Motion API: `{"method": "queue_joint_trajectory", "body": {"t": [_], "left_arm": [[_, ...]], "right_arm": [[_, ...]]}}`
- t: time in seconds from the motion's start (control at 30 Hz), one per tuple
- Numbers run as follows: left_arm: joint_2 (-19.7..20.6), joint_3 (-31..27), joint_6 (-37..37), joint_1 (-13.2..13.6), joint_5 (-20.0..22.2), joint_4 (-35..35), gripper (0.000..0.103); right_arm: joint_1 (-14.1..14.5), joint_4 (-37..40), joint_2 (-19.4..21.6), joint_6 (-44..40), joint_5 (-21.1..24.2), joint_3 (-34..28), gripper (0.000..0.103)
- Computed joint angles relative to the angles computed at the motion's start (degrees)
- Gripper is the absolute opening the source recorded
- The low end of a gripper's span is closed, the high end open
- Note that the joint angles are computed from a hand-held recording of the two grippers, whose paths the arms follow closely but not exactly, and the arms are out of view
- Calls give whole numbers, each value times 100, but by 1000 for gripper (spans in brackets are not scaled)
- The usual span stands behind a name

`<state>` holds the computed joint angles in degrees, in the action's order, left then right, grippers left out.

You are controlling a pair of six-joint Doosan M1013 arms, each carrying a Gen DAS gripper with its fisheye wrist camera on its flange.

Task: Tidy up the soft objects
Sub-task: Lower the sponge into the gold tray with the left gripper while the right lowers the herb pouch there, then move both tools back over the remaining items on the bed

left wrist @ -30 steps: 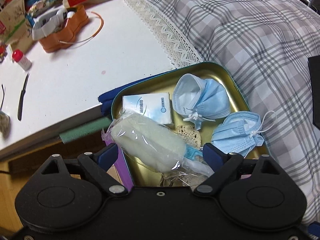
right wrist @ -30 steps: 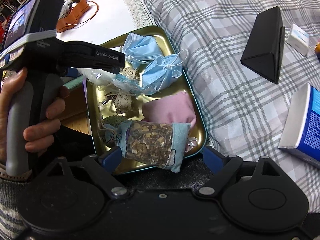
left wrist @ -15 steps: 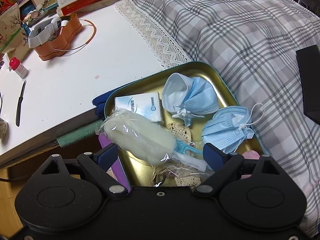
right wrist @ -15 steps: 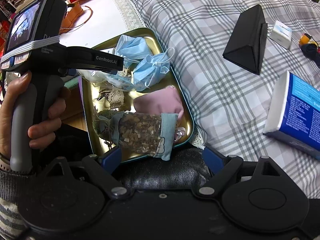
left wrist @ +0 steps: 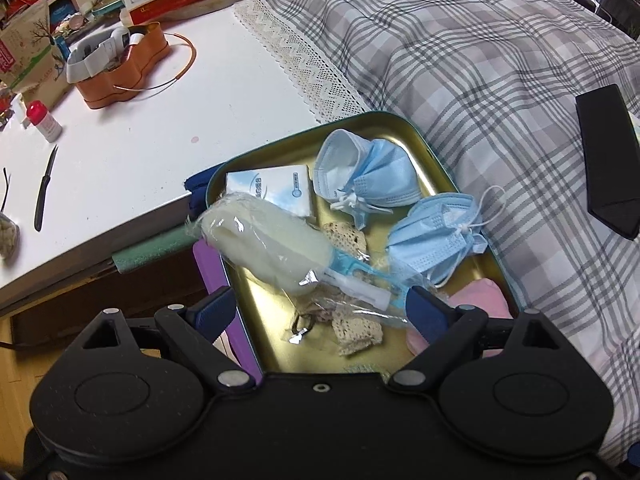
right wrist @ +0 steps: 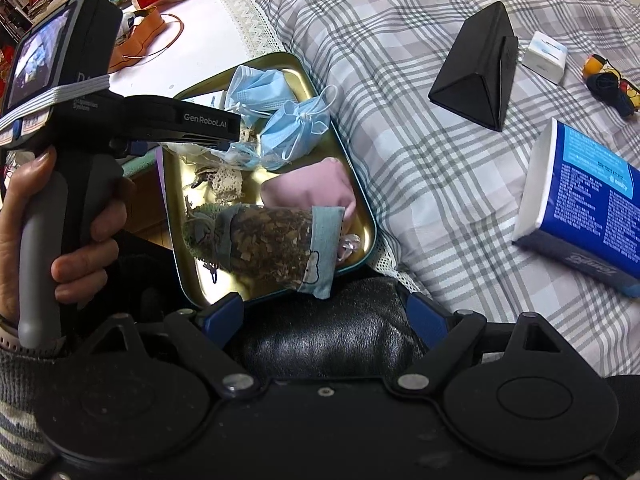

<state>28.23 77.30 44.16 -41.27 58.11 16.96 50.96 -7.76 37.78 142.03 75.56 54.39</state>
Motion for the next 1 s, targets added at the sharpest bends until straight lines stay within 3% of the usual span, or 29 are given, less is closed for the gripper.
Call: {"method": "queue_joint_trajectory", "body": {"t": [0.5,0.73,1.0], "left_arm": [[-210,17,-36,-265,110,-162,89],[-129,-341,609,-401,178,-716,89],[237,-1049,1309,-645,479,-1049,89]], "right_arm": [[-57,-89,-585,553,-440,984,89],[-144,-457,-1179,1504,-659,1827,90],[-276,-1103,-1841,2828,-533,2641,91]]}}
